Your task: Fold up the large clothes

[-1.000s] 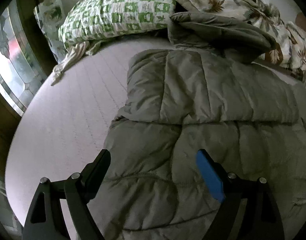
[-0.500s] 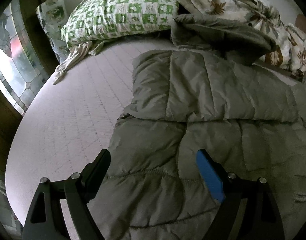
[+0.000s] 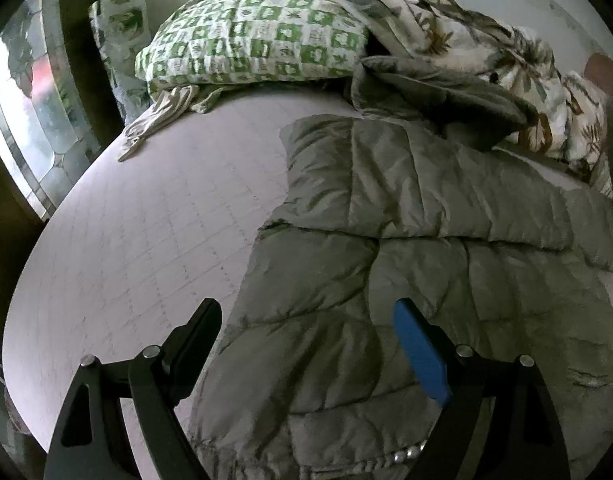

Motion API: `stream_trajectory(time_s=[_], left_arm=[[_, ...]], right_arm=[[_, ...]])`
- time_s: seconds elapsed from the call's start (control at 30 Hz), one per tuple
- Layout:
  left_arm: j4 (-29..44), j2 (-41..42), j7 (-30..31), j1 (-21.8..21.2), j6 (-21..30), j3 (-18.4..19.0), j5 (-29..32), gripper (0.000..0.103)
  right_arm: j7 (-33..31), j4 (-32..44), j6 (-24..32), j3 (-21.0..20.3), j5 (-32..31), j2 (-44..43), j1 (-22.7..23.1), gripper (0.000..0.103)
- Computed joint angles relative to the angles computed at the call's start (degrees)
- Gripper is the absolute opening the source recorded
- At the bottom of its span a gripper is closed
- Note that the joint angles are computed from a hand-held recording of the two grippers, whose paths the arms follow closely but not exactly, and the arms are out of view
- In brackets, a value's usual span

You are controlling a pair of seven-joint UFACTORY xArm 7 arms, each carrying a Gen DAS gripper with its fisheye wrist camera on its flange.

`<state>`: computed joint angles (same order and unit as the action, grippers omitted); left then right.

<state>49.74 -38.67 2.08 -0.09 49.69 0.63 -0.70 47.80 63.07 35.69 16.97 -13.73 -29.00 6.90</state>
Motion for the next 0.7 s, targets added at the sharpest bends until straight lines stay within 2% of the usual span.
stream_trajectory(time_s=[0.1,0.23,0.37,0.4,0.43,0.5,0.53,0.7], left_arm=[[0.11,-0.47,0.32,0.09,0.11,1.0,-0.78,0.088],[0.42,-0.91,1.02,0.59,0.0,2.37,-1.65,0.088],[1.02,-0.64,1.4,1.34,0.29,3.37,-2.43,0.088],[1.24,-0.42,1.48,1.47,0.48,3.6,-2.67,0.088],[1.42,-0.23,1.49,1.61,0.63,3.69,-2.87,0.088],[1.86,0.27,1.73,1.75,0.72,3.89,-3.2,0.088],[2.13,0.59,1.84,1.73,0.56,3.87,-3.37,0.088],[4.1,2.92,1.68,0.44,0.38,3.07,-5.18,0.088]], right_arm=[[1.02,6.87,-3.26,3.5,-0.28,9.3,2.26,0.017],[3.55,16.92,-5.03,7.53,-4.35,23.18,6.96,0.017],[3.98,23.19,-6.58,8.19,-6.46,33.71,12.92,0.019],[4.12,25.1,-5.32,8.03,-7.19,36.17,14.5,0.019],[3.86,27.72,-3.17,7.51,-7.73,39.1,15.86,0.026],[5.72,28.28,-1.79,6.05,-8.91,40.91,18.44,0.065],[6.71,28.41,-1.47,5.12,-9.57,41.42,19.55,0.089],[8.19,19.99,-5.4,1.52,-6.17,35.07,21.37,0.09]])
